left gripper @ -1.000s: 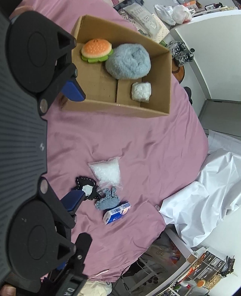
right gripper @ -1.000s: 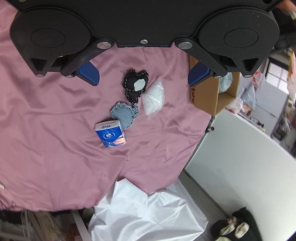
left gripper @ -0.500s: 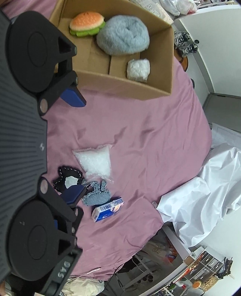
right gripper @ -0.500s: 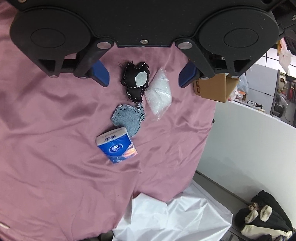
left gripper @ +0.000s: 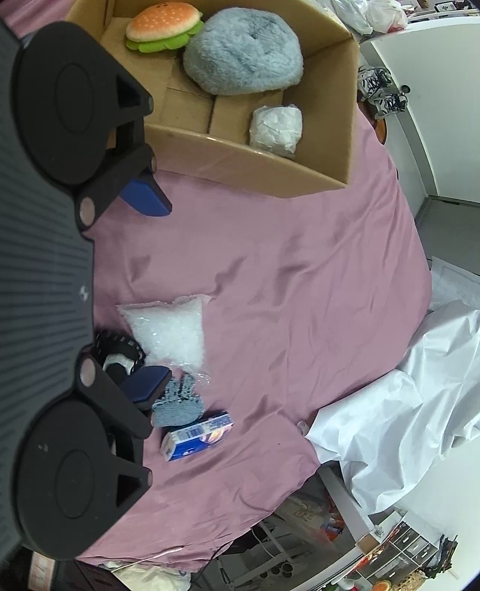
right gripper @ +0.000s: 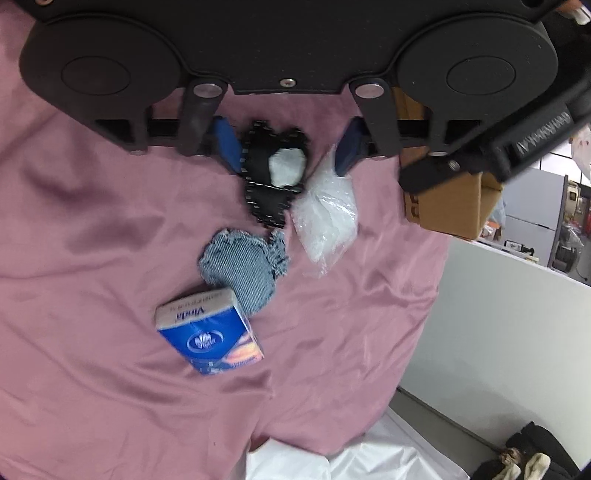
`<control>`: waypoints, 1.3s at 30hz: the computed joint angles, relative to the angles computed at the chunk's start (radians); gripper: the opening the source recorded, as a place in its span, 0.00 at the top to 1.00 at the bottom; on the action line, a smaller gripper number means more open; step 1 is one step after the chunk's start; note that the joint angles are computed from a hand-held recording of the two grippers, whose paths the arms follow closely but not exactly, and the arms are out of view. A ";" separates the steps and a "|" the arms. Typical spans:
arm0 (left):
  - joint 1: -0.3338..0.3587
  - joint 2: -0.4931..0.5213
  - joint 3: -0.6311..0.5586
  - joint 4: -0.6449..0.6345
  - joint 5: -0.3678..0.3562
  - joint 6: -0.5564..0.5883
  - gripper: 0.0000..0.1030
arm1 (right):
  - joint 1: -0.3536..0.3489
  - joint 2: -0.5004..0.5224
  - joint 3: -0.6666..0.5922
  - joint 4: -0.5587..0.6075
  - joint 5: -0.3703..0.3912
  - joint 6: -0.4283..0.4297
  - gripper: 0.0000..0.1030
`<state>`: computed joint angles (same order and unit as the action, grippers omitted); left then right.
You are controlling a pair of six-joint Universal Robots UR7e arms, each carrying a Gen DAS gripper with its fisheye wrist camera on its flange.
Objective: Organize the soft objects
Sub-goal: 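Close the right tool on the black-and-white plush while the left tool grasps the clear bead bag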
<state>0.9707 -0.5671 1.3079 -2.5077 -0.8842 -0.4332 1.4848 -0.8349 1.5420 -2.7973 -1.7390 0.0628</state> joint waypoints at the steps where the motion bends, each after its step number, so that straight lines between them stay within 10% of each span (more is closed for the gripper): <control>1: 0.000 0.004 -0.005 0.000 0.003 -0.002 0.15 | -0.004 0.001 -0.004 0.009 0.007 0.005 0.74; 6: -0.010 0.020 -0.024 -0.013 0.005 0.017 0.15 | -0.015 -0.005 0.007 -0.009 0.023 0.015 0.99; 18: 0.001 0.104 -0.114 0.026 -0.019 0.027 0.15 | -0.044 -0.031 0.036 -0.059 0.099 0.054 1.00; 26: 0.025 0.145 -0.173 0.069 -0.017 -0.010 0.16 | -0.059 -0.020 0.016 -0.007 0.164 0.076 0.75; 30: 0.045 0.154 -0.198 0.108 -0.052 -0.051 0.44 | -0.047 -0.007 0.001 0.010 0.121 0.064 0.51; 39: 0.044 0.105 -0.146 0.107 -0.048 -0.128 0.62 | -0.017 0.042 -0.055 0.037 0.042 0.008 0.49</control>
